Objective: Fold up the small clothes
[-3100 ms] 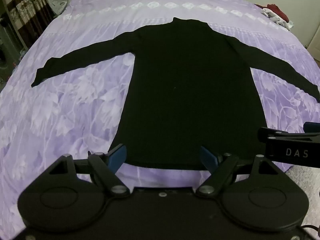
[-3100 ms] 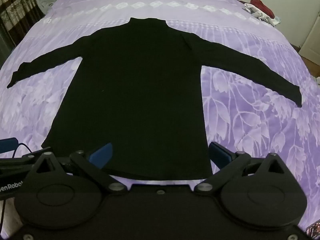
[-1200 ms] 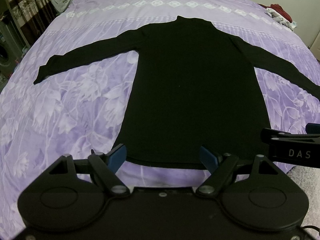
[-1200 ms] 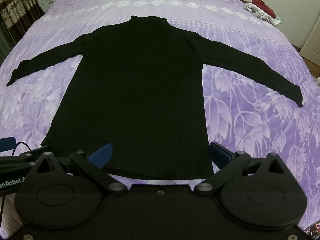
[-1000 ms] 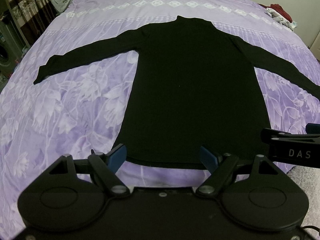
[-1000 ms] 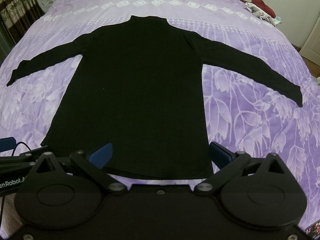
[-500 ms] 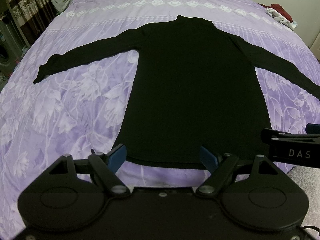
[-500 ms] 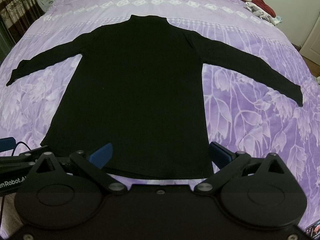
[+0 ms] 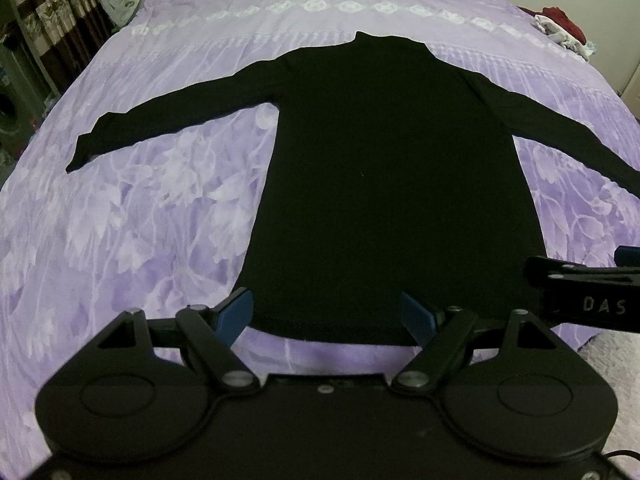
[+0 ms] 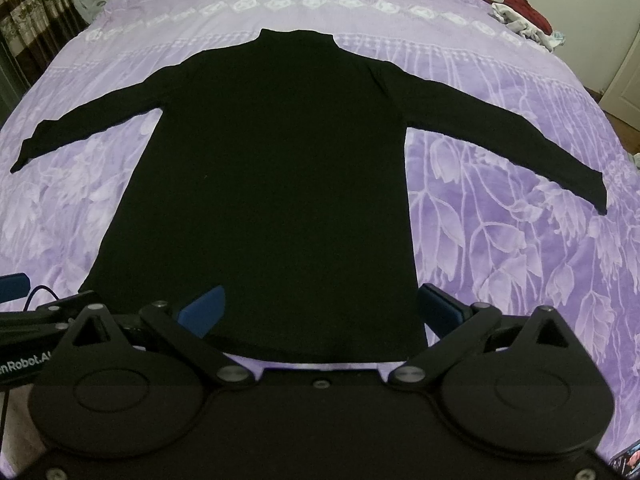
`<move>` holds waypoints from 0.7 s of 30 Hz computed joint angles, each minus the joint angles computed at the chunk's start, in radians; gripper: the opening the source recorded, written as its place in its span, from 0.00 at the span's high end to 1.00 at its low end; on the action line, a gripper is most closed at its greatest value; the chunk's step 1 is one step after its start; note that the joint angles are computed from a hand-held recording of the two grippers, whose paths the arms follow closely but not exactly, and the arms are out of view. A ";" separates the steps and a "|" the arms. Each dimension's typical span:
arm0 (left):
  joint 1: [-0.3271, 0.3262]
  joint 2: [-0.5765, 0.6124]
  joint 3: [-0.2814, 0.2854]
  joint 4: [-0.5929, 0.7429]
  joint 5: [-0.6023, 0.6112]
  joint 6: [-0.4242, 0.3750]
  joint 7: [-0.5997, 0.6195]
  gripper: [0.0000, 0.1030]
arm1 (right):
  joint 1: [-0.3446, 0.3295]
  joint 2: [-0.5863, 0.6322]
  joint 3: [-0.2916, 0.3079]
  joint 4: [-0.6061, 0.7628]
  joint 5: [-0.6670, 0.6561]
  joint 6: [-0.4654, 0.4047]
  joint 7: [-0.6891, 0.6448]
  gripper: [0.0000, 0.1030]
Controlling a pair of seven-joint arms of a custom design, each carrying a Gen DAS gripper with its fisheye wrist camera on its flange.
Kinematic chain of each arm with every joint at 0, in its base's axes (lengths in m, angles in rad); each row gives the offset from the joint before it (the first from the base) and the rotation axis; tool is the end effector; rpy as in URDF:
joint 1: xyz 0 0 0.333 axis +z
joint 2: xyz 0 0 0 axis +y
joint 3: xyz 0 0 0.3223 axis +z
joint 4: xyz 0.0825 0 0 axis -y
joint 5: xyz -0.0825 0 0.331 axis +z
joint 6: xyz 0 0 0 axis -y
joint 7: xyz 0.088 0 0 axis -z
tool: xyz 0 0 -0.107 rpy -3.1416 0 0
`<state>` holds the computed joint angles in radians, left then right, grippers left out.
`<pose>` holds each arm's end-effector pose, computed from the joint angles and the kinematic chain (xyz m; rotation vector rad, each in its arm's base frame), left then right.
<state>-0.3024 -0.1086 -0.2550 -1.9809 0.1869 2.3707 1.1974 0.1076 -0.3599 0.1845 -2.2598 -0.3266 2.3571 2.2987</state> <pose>0.4366 -0.2770 0.5893 -1.6431 2.2072 -0.5745 0.4114 0.1304 0.5757 -1.6795 2.1679 -0.6350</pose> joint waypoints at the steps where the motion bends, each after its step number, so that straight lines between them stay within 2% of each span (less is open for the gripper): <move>1: 0.002 0.004 0.001 0.001 0.005 0.006 0.000 0.20 | 0.000 0.008 0.006 0.010 -0.003 -0.002 0.008 0.05; 4: 0.014 0.036 0.008 0.024 0.030 0.038 -0.005 0.20 | -0.005 0.022 0.003 0.008 -0.017 0.026 0.023 0.05; 6: 0.027 0.052 0.017 0.034 0.053 0.086 -0.013 0.20 | -0.018 0.032 0.000 0.011 -0.046 0.053 0.041 0.05; 10: 0.073 0.100 0.049 0.046 0.090 0.288 -0.011 0.20 | -0.072 0.049 -0.001 0.013 -0.156 0.157 0.111 0.05; 14: 0.134 0.174 0.098 0.045 0.192 0.591 -0.071 0.20 | -0.131 0.092 0.006 0.037 -0.279 0.253 0.241 0.05; 16: 0.147 0.230 0.127 0.120 0.262 0.580 -0.136 0.20 | -0.154 0.122 0.008 0.050 -0.369 0.291 0.315 0.05; 17: 0.161 0.263 0.130 0.169 0.246 0.556 -0.133 0.20 | -0.163 0.138 0.004 0.052 -0.423 0.325 0.350 0.05; 19: 0.202 0.317 0.125 0.218 0.178 0.548 -0.118 0.20 | -0.170 0.168 -0.024 0.044 -0.500 0.422 0.396 0.05; 21: 0.259 0.368 0.100 0.251 0.076 0.554 -0.068 0.20 | -0.162 0.203 -0.051 0.051 -0.510 0.475 0.414 0.05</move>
